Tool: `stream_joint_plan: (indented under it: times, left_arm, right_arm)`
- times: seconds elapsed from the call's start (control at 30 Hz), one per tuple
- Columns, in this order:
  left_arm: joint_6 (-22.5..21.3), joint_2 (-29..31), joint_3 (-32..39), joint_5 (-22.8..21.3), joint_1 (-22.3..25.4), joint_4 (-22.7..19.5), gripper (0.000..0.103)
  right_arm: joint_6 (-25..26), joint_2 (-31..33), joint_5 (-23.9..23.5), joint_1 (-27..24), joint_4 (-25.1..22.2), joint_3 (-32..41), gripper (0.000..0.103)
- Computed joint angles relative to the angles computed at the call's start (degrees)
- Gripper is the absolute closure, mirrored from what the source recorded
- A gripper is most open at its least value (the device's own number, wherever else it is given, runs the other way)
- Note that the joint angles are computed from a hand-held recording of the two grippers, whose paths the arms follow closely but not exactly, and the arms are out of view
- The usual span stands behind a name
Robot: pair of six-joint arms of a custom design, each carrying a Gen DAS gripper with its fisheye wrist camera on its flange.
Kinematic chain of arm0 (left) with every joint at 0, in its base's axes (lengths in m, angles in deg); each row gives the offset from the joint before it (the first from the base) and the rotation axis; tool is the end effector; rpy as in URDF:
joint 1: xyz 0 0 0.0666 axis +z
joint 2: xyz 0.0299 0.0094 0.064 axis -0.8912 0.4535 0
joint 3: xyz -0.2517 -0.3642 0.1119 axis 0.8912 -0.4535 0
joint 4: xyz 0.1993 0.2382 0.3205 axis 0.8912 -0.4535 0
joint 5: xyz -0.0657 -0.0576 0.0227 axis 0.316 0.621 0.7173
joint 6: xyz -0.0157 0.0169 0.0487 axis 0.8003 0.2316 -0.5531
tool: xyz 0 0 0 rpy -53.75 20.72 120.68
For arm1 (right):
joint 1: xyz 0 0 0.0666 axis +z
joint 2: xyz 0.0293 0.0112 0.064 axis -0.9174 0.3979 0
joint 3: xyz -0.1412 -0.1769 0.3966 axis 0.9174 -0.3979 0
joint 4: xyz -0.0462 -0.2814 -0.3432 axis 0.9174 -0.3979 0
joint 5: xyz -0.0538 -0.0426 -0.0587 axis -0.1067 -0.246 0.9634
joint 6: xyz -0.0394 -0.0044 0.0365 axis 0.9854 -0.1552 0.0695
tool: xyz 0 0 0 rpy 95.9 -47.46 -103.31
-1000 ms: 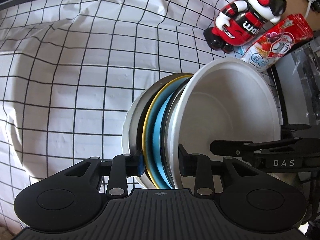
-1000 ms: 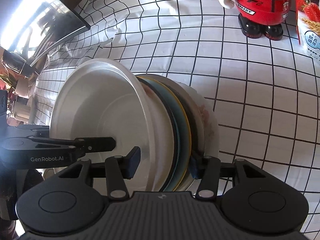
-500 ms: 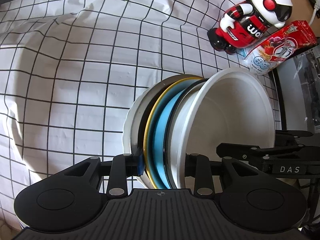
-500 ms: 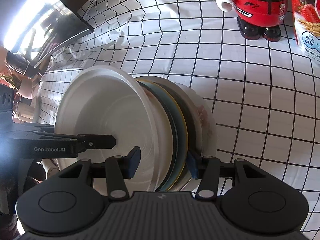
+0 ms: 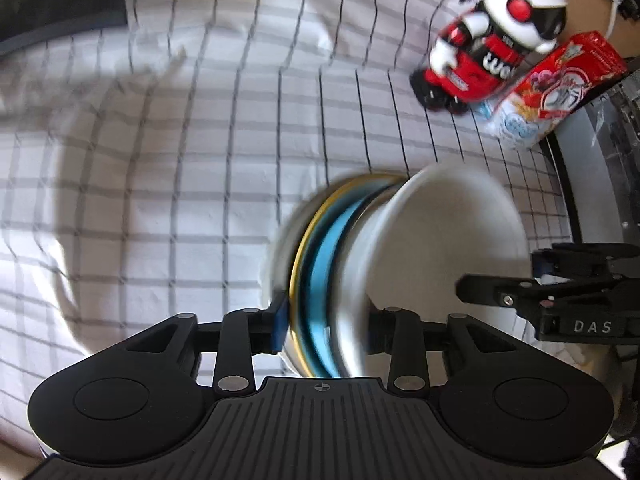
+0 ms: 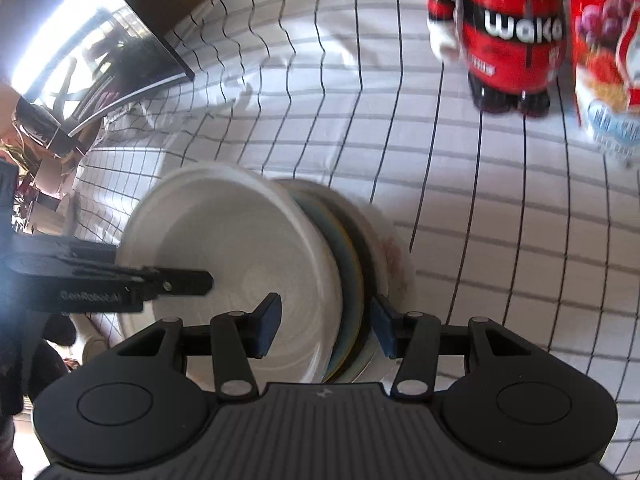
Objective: Organize plates and bowls
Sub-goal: 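Open both tools and withdraw from the stacked dishes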
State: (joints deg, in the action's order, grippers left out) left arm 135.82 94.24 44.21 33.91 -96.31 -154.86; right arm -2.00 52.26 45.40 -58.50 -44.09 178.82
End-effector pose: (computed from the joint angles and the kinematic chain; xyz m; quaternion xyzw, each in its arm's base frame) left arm 0.5402 -0.3524 0.4314 -0.1592 0.9699 -0.0996 0.1549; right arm 0.6479 0.1090 0.4245 -0.2942 0.9187 0.2416 0.1052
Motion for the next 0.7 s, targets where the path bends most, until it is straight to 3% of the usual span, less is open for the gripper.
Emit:
stream_joint_plan:
  times: [0.23,0.43,0.7]
  left_arm:
    - [-0.1,-1.3,0.0,-2.9,0.0,1.8,0.063]
    - [-5.2,-1.6,-2.1,-12.1,-2.0,5.4,0.06]
    - [-8.1,-4.2,-9.2,-6.6,0.3,15.7,0.061]
  right_arm:
    - [-1.3,-0.7,-0.3,0.2,2.8,-1.3,0.054]
    - [-3.8,-7.9,5.4,0.3,22.6,-12.3,0.052]
    - [-9.4,-7.9,7.9,0.8,25.0,-13.4,0.05]
